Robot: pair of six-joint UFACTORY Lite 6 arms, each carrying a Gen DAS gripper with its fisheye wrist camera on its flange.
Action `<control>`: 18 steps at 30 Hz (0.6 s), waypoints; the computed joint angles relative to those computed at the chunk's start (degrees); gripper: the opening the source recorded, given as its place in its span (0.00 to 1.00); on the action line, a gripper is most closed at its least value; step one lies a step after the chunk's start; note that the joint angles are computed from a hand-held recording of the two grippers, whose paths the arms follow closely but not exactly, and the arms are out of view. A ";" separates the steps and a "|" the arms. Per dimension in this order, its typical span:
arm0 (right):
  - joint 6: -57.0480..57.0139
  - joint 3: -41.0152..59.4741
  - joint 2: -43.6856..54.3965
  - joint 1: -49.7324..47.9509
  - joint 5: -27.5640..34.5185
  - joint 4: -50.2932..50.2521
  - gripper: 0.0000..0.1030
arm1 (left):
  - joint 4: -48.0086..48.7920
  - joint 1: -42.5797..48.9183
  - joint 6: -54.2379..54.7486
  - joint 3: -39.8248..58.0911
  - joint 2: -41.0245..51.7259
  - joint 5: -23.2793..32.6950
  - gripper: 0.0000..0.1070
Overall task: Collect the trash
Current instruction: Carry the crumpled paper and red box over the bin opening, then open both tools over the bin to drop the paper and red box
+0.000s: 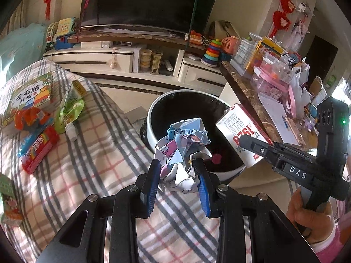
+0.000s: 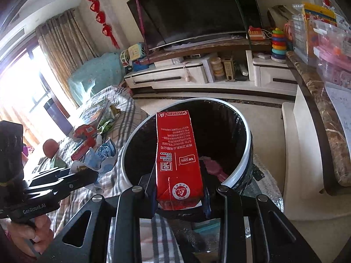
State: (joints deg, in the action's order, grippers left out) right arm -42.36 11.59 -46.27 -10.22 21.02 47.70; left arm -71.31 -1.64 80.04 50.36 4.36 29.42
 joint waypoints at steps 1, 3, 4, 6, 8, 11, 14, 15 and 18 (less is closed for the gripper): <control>-1.50 0.29 0.77 -0.31 -0.03 1.23 0.30 | -0.08 -0.45 -0.15 0.68 0.55 -0.29 0.29; -2.90 1.18 2.30 -0.65 -0.42 2.10 0.30 | 0.05 -1.22 -0.64 2.07 1.64 -0.75 0.29; -3.73 1.50 2.88 -0.88 -0.48 2.65 0.30 | 0.04 -1.34 -0.60 2.68 2.17 -0.77 0.29; -5.03 2.42 4.44 -1.00 -0.91 3.53 0.30 | 0.24 -2.22 -1.07 4.01 3.20 -1.36 0.29; -6.02 3.27 5.98 -0.75 -1.53 4.16 0.30 | 0.44 -2.94 -1.48 5.29 4.41 -1.90 0.29; -8.32 4.38 8.36 -0.76 -2.29 5.87 0.30 | 0.98 -3.63 -2.17 7.27 6.36 -2.42 0.29; -10.90 5.44 10.72 -1.05 -2.84 7.97 0.30 | 1.72 -4.37 -3.26 9.38 8.38 -2.93 0.29; -11.80 5.70 11.32 -1.22 -2.94 8.67 0.30 | 2.53 -4.80 -4.33 10.45 9.20 -3.19 0.29; -13.60 6.75 13.47 -1.13 -3.74 10.17 0.30 | 4.02 -5.78 -6.23 12.63 11.36 -3.72 0.30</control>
